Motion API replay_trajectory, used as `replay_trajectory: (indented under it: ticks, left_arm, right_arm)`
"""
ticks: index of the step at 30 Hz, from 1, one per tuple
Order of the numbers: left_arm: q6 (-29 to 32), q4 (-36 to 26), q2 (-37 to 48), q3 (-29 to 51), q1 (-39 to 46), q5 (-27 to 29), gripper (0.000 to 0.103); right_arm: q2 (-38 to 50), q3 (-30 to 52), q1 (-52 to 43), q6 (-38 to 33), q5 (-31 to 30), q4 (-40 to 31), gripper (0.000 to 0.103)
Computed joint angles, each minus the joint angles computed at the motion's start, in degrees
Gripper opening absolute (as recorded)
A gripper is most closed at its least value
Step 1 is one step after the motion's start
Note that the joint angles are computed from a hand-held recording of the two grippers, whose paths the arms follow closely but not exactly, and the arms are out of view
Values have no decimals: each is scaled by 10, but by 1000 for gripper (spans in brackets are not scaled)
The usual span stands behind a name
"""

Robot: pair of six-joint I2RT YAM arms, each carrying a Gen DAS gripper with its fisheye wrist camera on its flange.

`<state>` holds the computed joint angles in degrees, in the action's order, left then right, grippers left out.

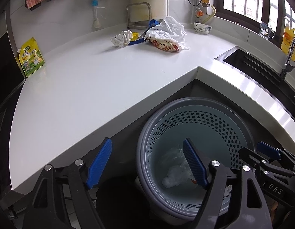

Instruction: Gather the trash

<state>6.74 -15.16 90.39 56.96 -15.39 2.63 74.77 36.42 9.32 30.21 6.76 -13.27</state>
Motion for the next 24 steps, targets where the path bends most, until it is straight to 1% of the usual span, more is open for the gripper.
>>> replay_trajectory:
  ticks: [2, 8, 24]
  left_arm:
    - [0, -3, -2, 2, 1, 2, 78]
    - [0, -10, -6, 11, 5, 9, 79]
    - [1, -21, 18, 42, 10, 24, 81]
  right_arm:
    - [-2, 2, 1, -2, 3, -1, 69]
    - [-14, 12, 3, -6, 14, -12, 70]
    - [13, 42, -11, -15, 4, -9, 70]
